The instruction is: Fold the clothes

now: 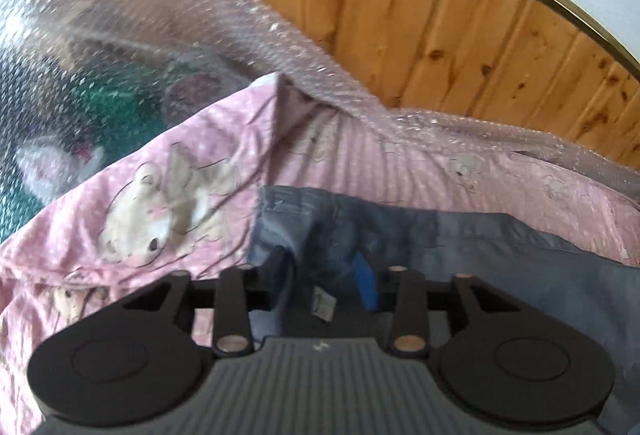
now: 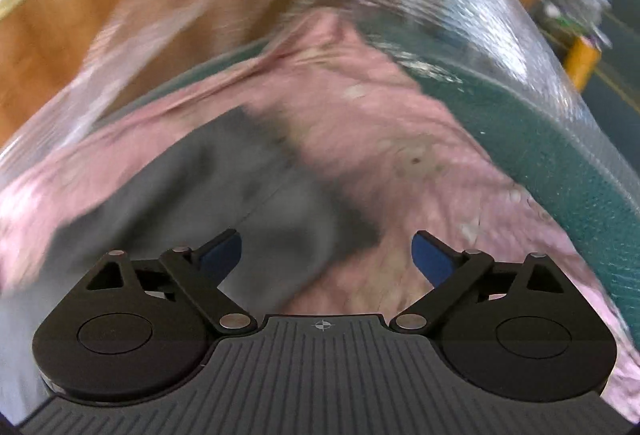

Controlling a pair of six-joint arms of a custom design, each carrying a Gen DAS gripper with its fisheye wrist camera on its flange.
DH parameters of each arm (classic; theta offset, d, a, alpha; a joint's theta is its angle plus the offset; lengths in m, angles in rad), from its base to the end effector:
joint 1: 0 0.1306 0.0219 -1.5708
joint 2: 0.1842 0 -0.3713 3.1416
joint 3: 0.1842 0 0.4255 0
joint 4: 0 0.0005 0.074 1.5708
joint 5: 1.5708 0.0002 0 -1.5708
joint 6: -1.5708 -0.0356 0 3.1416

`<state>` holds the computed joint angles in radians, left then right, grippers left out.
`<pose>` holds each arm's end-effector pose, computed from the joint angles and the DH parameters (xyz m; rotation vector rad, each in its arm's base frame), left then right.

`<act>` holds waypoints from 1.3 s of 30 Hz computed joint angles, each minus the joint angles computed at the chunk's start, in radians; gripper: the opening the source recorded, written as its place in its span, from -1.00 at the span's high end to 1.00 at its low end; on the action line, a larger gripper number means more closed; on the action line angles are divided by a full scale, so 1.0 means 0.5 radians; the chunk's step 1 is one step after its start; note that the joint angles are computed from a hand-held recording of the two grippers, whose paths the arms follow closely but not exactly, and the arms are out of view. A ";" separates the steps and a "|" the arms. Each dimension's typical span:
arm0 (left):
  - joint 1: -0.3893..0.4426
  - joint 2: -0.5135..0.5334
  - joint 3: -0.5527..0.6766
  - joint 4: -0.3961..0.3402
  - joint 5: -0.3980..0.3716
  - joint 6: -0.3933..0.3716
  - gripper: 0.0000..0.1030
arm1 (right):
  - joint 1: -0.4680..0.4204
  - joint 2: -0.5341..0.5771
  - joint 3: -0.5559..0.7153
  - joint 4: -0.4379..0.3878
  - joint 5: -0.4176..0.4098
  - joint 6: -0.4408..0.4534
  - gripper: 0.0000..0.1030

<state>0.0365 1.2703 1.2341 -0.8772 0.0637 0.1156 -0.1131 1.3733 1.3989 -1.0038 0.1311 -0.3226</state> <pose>0.4706 0.0144 0.3972 -0.1618 2.4798 -0.1126 0.4994 -0.0619 0.4220 0.5982 2.4670 -0.0847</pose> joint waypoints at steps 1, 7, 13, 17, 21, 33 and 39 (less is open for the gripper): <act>-0.011 0.032 0.032 0.006 -0.004 -0.004 0.25 | -0.032 0.054 0.018 0.008 -0.059 -0.033 -0.82; -0.055 -0.137 -0.050 0.179 -0.231 -0.005 0.92 | -0.127 0.012 -0.028 0.159 -0.552 0.063 0.77; 0.020 -0.123 0.069 0.268 -0.305 0.257 0.91 | -0.113 -0.019 0.340 0.337 -0.644 0.057 0.79; -0.123 0.235 0.279 0.088 -0.618 0.132 0.85 | -0.026 0.499 0.868 0.071 -0.367 0.051 0.75; -0.178 0.342 0.373 -0.202 -0.728 0.118 0.68 | 0.039 0.659 0.887 -0.083 -0.207 -0.036 0.16; 0.397 -1.035 -0.597 -0.670 -0.133 -0.227 -0.41 | -0.160 -0.992 -0.558 -0.415 -0.184 -0.093 -0.74; 0.440 -1.263 -0.787 -0.820 0.485 -0.296 -0.58 | -0.428 -1.673 -0.969 -0.974 -0.265 -0.371 -0.75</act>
